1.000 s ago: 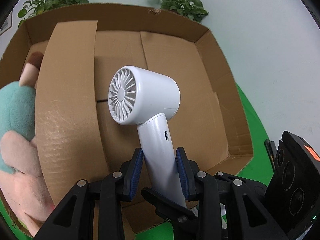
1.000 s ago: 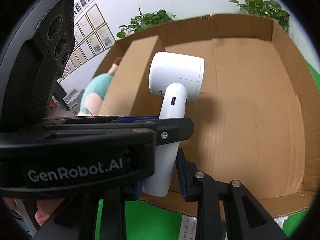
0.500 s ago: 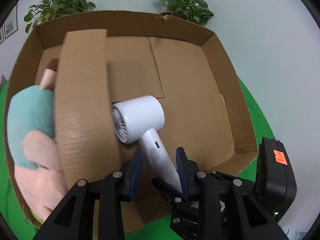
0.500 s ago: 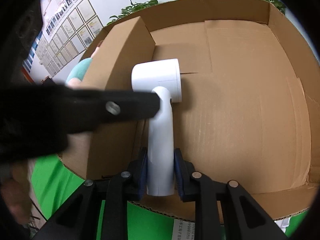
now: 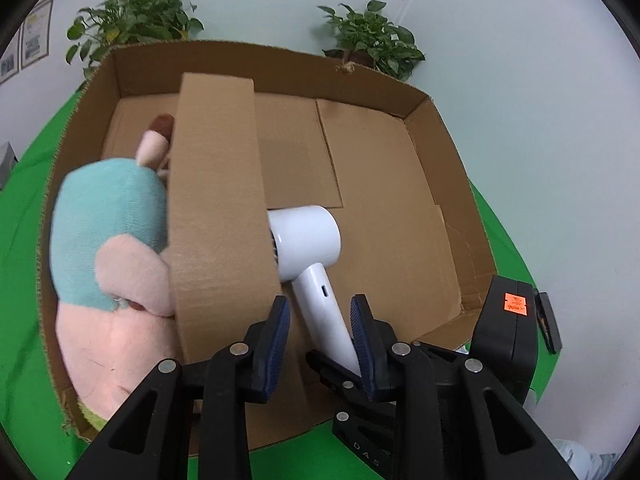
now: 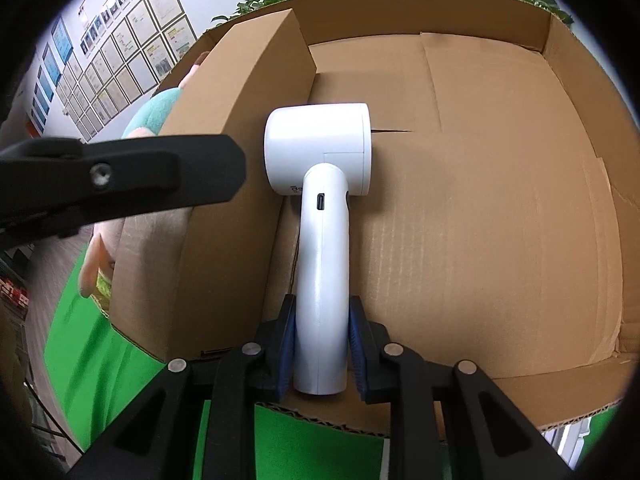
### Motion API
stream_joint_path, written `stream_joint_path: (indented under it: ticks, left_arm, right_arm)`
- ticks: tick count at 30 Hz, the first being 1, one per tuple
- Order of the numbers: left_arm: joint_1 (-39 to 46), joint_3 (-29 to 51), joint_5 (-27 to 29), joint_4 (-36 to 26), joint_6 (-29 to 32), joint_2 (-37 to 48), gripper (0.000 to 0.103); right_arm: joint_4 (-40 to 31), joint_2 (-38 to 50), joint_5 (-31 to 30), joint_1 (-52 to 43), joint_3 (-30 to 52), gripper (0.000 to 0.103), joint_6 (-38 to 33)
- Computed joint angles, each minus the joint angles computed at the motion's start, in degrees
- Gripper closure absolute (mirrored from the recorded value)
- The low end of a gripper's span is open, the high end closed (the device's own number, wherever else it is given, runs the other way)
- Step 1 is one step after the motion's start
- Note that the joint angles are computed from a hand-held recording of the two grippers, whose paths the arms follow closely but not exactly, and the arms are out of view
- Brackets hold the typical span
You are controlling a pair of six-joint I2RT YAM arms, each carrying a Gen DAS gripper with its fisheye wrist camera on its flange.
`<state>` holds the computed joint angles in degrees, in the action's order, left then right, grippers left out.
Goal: Organize objects
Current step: 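Lower the hair dryer into the box beside the long brown box, then open the right gripper and withdraw it from the box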
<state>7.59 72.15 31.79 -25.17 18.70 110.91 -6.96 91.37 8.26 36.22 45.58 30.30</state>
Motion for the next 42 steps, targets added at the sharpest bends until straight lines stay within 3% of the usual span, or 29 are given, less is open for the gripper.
stream_joint_path:
  ticks: [4, 7, 10, 13, 19, 23, 29, 40, 42]
  left_arm:
    - [2.0, -3.2, 0.3, 2.6, 0.7, -3.3, 0.071]
    - [3.8, -4.9, -0.2, 4.6, -0.1, -5.1, 0.062]
    - [5.9, -5.3, -0.9, 5.3, -0.9, -5.3, 0.059]
    - [7.8, -4.0, 0.2, 2.0, 0.4, -3.5, 0.058]
    - [8.5, -5.6, 1.1, 0.9, 1.4, -1.0, 0.058]
    - [9.4, -7.2, 1.7, 1.1, 2.5, -1.6, 0.058]
    - [9.7, -7.9, 1.3, 1.2, 3.7, -1.4, 0.058]
    - [8.3, -9.0, -0.1, 2.9, 2.6, -1.9, 0.059]
    - [8.2, -10.1, -0.6, 4.1, 2.8, -2.9, 0.059]
  right_arm:
    - [-1.3, -0.9, 2.1, 1.9, -0.2, 0.073, 1.0]
    - [-1.0, -1.7, 2.1, 2.5, -1.0, 0.067, 2.0]
    - [0.0, -1.9, 0.0, 2.0, -1.1, 0.051, 1.4]
    - [0.4, -2.3, -0.7, 2.0, -1.8, 0.051, 1.8]
    - [0.7, -2.7, -2.2, 2.1, -2.6, 0.073, 1.3]
    - [-0.1, -4.9, -1.8, 2.3, -4.4, 0.073, 1.3]
    - [-2.7, 1.0, 1.6, 2.3, 2.3, 0.074, -1.4]
    - [-7.1, 0.7, 2.0, 1.9, 4.8, 0.075, -1.7]
    - [-6.7, -1.3, 3.2, 2.1, 3.2, 0.057, -1.3]
